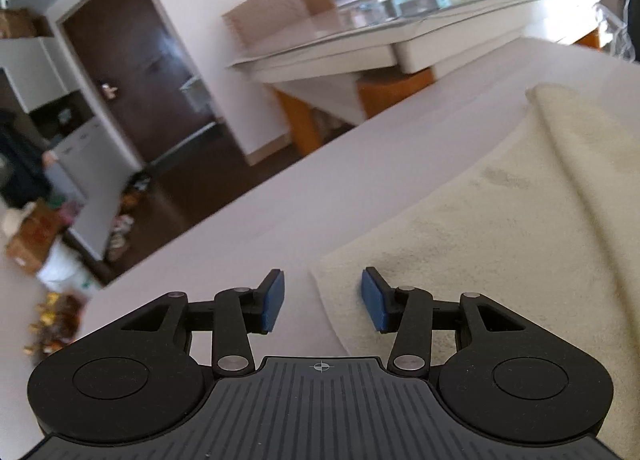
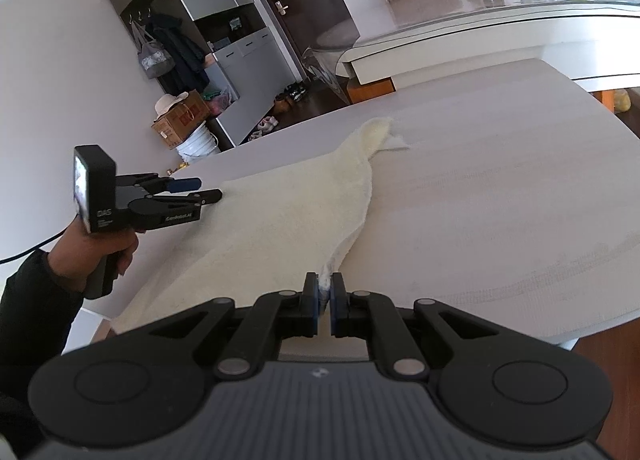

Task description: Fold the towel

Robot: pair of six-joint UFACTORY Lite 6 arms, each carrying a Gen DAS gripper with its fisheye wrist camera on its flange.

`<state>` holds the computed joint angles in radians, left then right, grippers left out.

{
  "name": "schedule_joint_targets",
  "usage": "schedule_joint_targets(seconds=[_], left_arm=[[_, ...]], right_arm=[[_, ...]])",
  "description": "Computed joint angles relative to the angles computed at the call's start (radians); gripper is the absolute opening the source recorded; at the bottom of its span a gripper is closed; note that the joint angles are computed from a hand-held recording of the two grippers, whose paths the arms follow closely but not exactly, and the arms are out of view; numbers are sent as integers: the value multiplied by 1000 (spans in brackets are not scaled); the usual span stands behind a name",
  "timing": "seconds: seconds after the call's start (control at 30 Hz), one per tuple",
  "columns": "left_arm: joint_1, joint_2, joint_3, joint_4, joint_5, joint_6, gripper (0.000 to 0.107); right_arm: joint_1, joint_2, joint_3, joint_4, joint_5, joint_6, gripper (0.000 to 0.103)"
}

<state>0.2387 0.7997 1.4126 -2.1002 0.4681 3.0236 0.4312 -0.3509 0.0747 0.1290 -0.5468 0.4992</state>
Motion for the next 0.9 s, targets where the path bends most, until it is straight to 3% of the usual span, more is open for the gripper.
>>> schedule_joint_targets(seconds=[0.1, 0.2, 0.27, 0.4, 0.47, 0.6, 0.63, 0.73, 0.9], left_arm=[[-7, 9, 19, -47, -21, 27, 48], [58, -36, -13, 173, 66, -200, 48], [117, -86, -62, 290, 147, -279, 50], [296, -168, -123, 645, 401, -427, 53], [403, -178, -110, 837, 561, -427, 53], [507, -183, -93, 1029, 702, -338, 53], [526, -191, -97, 1077, 717, -312, 52], [545, -212, -137, 1158, 679, -216, 35], [565, -239, -215, 1184, 607, -56, 28]], right_arm=[[26, -41, -10, 44, 32, -26, 6], [56, -72, -27, 114, 45, -63, 6], [70, -75, -33, 152, 39, -74, 6], [124, -53, -29, 255, 13, -111, 6], [135, -47, -25, 270, 9, -116, 6], [168, -42, -18, 320, 3, -143, 6], [177, -45, -17, 347, 5, -160, 6], [184, -62, -25, 381, 9, -175, 6], [163, -98, -41, 361, 38, -150, 6]])
